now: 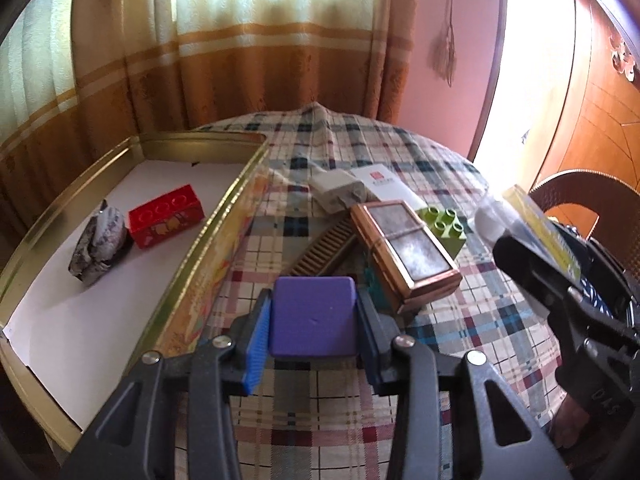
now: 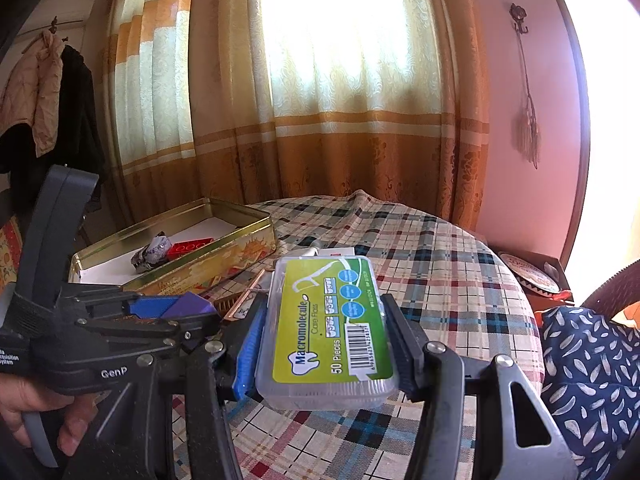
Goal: Organize rigid objects
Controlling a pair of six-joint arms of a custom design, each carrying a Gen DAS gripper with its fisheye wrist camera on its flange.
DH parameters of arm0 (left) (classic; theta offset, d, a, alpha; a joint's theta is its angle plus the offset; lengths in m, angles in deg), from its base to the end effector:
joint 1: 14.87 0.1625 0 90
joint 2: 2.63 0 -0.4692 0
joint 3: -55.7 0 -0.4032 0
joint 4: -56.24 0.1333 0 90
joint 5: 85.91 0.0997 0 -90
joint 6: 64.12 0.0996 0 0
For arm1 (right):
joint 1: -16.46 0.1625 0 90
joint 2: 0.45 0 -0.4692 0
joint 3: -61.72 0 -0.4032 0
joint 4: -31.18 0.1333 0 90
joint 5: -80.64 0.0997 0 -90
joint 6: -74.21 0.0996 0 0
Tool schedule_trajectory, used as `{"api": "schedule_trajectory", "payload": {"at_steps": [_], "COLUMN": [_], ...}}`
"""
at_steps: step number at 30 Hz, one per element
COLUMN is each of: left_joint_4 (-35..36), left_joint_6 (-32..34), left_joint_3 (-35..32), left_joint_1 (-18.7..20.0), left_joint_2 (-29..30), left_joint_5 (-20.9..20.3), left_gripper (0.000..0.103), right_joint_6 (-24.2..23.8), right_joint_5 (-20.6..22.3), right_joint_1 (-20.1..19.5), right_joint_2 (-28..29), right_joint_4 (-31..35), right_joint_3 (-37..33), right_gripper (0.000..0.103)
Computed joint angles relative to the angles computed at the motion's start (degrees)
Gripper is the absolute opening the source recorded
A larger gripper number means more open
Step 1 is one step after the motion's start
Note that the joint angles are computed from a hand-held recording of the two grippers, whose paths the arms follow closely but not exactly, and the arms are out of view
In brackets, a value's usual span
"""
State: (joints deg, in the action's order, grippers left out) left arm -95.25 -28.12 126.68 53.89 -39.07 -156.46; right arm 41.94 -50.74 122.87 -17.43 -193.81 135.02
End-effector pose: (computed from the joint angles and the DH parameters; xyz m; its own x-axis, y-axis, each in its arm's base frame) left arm -0.1495 -0.8442 0.1741 -0.5654 0.6509 -0.5065 0.8100 0.5541 -0.1922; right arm 0.2809 -0.7150 0.0471 -0.7338 0.2459 0.6333 -0.5290 0.3781 -0.7597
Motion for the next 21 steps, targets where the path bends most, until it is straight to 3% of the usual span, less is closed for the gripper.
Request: {"api": "schedule_trajectory", "payload": {"at_steps": [21], "left_joint_4": [-8.49], "left_joint_6": [1.53], "left_joint_3": [3.66], "left_joint_1": [0.34], "left_joint_2": [-1.78], "left_joint_5": [-2.83], "left_gripper": [0.039], "right_joint_6": [-4.03], "right_joint_5": [1.84], "right_joint_1": [0.27], "right_joint_2": [0.84], "right_joint_4": [-3.59], "right_joint_3": [-0.15], "right_gripper": [0.056]}}
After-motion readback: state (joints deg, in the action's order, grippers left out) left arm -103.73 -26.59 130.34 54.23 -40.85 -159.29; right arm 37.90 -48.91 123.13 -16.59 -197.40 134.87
